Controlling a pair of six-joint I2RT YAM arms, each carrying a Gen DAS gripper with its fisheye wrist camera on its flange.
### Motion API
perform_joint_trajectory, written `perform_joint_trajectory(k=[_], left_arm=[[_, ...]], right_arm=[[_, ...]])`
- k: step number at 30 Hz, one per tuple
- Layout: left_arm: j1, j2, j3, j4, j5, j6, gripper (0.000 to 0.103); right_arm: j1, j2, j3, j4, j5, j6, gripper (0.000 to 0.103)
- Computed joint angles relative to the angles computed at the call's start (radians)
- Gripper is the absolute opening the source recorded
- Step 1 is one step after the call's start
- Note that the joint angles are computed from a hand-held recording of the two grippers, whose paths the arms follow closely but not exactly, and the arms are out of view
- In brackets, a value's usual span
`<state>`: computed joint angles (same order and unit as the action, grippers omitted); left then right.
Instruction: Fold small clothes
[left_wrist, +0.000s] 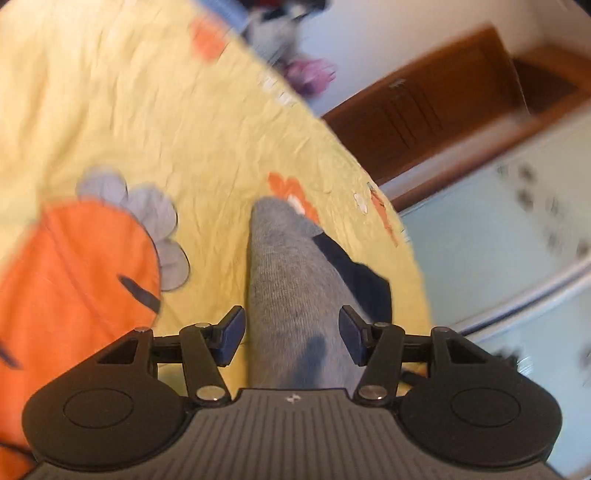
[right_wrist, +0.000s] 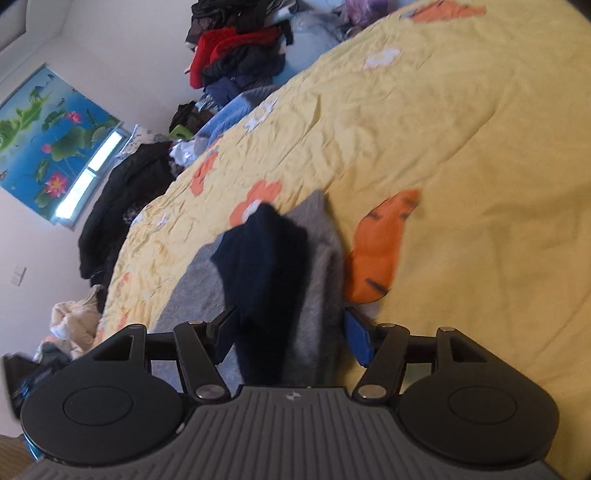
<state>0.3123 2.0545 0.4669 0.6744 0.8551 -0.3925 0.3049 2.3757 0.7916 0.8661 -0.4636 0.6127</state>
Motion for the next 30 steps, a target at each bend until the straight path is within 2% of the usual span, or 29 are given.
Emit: perform_joint_trajectory(k=[2, 3, 5, 6, 7, 8, 9, 10, 14, 17, 19, 22, 24, 25, 26, 27, 28, 30], left_arm=[[-0.045, 0.065, 0.06, -0.003, -0.007, -0.046, 0.055], [-0.074, 0.086, 0.094, -0.028, -0.007, -0.049, 0.055], [-0.134, 0.087, 0.137, -0.095, -0.082, -0.038, 0.055], [-0.151, 0.094, 0.141, -0.085, -0.095, -0.03, 0.054], [-0.166, 0.093, 0.142, -0.076, -0.119, -0.025, 0.045], [-0.18, 0.087, 0.154, -0.103, -0.146, -0.01, 0.041], [-0.193, 0.077, 0.159, -0.116, -0.167, 0.005, 0.036], [-0.194, 0.054, 0.144, -0.116, -0.18, 0.03, 0.033], [-0.154, -0.108, 0.061, -0.143, -0.205, 0.148, 0.031], [-0.093, -0.18, 0.08, -0.202, -0.231, 0.215, 0.031], [-0.052, -0.176, 0.129, -0.283, -0.257, 0.248, 0.032], [-0.02, -0.073, 0.246, -0.411, -0.282, 0.323, 0.038], [0.03, -0.047, 0.246, -0.425, -0.246, 0.332, 0.04], [0.068, -0.057, 0.22, -0.414, -0.194, 0.345, 0.041], [0.099, -0.076, 0.186, -0.403, -0.157, 0.367, 0.043], [0.129, -0.097, 0.149, -0.4, -0.119, 0.398, 0.05], [0.165, -0.116, 0.112, -0.406, -0.073, 0.437, 0.062], [0.203, -0.136, 0.049, -0.423, -0.025, 0.512, 0.067]], right_arm=[[0.024, 0.014, 0.027, -0.024, 0.0, -0.01, 0.071], [0.032, 0.023, 0.023, 0.004, 0.007, -0.012, 0.073], [0.039, 0.034, 0.024, 0.035, 0.005, 0.019, 0.072], [0.039, 0.044, 0.024, 0.053, -0.005, 0.036, 0.062], [0.039, 0.053, 0.027, 0.062, -0.017, 0.043, 0.054], [0.044, 0.062, 0.032, 0.062, -0.019, 0.046, 0.044], [0.05, 0.073, 0.026, 0.088, -0.01, 0.052, 0.042], [0.058, 0.077, 0.017, 0.117, 0.0, 0.06, 0.04], [0.105, 0.063, 0.01, 0.19, 0.022, 0.107, 0.038], [0.143, 0.062, 0.072, 0.183, 0.013, 0.133, 0.037], [0.172, 0.087, 0.162, 0.133, 0.016, 0.153, 0.037], [0.201, 0.158, 0.314, 0.015, 0.033, 0.175, 0.041], [0.214, 0.171, 0.354, -0.065, 0.083, 0.186, 0.052], [0.212, 0.17, 0.338, -0.046, 0.076, 0.212, 0.053], [0.211, 0.157, 0.296, -0.002, 0.072, 0.223, 0.058], [0.211, 0.128, 0.249, 0.017, 0.077, 0.206, 0.067], [0.213, 0.094, 0.196, 0.028, 0.088, 0.176, 0.071], [0.219, 0.031, 0.077, 0.076, 0.111, 0.122, 0.072]])
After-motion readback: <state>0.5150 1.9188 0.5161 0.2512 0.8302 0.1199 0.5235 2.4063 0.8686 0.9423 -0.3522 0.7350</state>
